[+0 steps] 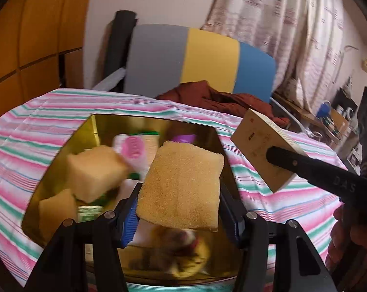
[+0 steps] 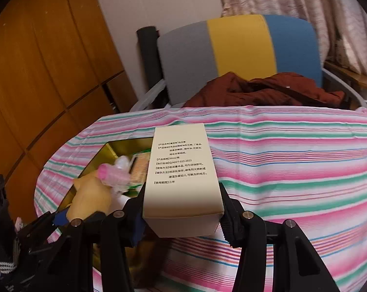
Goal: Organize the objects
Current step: 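Carry the cream box and yellow sponge into the gold tin and open both tools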
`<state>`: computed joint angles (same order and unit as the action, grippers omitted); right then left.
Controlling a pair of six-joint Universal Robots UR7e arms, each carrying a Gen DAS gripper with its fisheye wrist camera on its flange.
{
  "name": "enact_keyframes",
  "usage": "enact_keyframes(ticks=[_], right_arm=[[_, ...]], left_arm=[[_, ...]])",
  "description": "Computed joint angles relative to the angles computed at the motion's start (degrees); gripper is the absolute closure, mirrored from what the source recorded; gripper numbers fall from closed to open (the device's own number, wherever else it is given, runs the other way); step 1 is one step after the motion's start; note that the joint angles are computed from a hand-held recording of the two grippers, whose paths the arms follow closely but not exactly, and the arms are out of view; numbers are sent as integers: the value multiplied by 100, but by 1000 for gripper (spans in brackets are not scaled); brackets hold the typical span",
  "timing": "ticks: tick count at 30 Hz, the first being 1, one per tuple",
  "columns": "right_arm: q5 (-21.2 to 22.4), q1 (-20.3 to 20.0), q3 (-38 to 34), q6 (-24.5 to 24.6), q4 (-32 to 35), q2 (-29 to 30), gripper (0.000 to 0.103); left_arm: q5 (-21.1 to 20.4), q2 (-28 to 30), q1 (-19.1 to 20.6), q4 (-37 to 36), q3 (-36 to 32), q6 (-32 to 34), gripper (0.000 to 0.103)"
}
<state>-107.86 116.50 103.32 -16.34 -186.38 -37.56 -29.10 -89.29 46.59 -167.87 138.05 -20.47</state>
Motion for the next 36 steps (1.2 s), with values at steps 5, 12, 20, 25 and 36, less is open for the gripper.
enact_keyframes(ticks=[5, 12, 20, 25, 36], right_arm=[[99, 130, -314, 49, 450, 209, 52], [137, 238, -958, 46, 1109, 657, 52], [-13, 305, -1679, 108, 1428, 1187, 51], [149, 272, -1817, 352, 1508, 1293, 31], [469, 64, -883, 889, 725, 719, 28]], left_arm=[[60, -252, 242, 379, -61, -121, 44], [76, -517, 402, 793, -36, -317, 44], [7, -657, 568, 999, -51, -458, 44], [19, -691, 547, 1035, -25, -435, 44], [-237, -441, 679, 1276, -278, -482, 35]])
